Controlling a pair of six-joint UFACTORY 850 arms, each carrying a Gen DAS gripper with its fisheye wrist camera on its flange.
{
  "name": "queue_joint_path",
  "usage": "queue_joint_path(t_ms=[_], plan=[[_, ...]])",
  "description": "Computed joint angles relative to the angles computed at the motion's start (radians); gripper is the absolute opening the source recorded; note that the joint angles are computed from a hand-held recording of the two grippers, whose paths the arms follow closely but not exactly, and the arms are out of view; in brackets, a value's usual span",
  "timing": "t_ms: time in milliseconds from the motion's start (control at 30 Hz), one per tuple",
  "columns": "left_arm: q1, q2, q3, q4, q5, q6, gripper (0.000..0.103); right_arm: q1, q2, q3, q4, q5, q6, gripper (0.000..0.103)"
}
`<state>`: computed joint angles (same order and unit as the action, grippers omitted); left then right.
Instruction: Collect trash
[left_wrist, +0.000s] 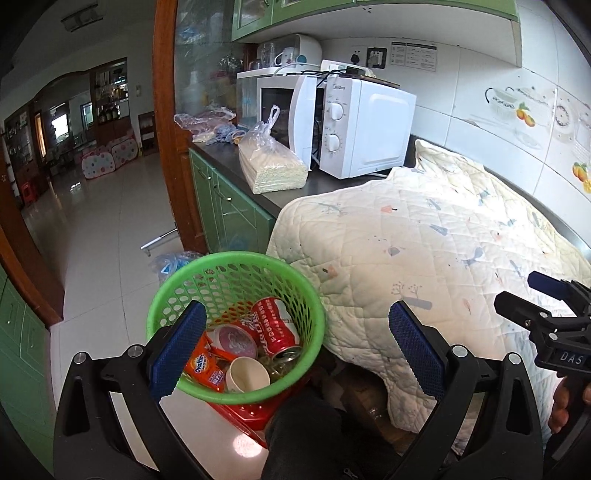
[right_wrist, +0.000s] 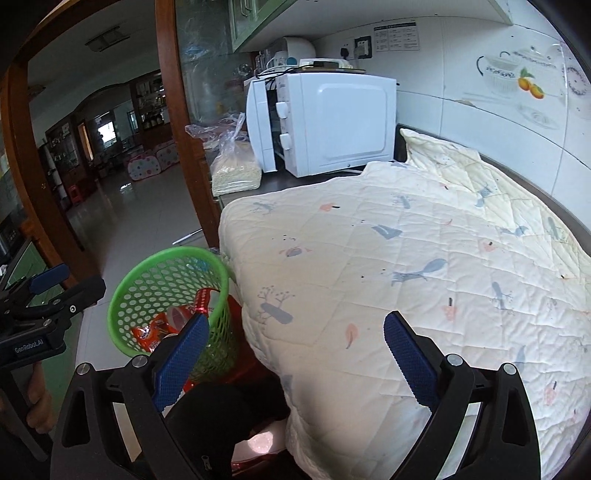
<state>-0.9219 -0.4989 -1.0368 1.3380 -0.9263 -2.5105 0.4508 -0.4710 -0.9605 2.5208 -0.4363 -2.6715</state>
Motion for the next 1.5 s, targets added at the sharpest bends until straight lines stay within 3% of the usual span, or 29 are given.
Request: queue_joint_path(t_ms=[667, 1000, 1500], plan=[[-0.013, -0.074, -0.109, -0.069, 0.003, 0.113, 0.098, -0.033, 0.031, 0.04, 0.128, -0.003, -0.116, 0.093], [-0.015, -0.09, -0.135, -0.115, -0.017, 0.156, 0.098, -0.026, 0.043, 0.056, 0.23, -0.004, -0.227, 0.093], [-0.032, -0.108, -0.172, -0.139, -0.077, 0.183, 0.098, -0.034, 0.055, 0.068, 0.227, -0.018, -0.223, 0.094]])
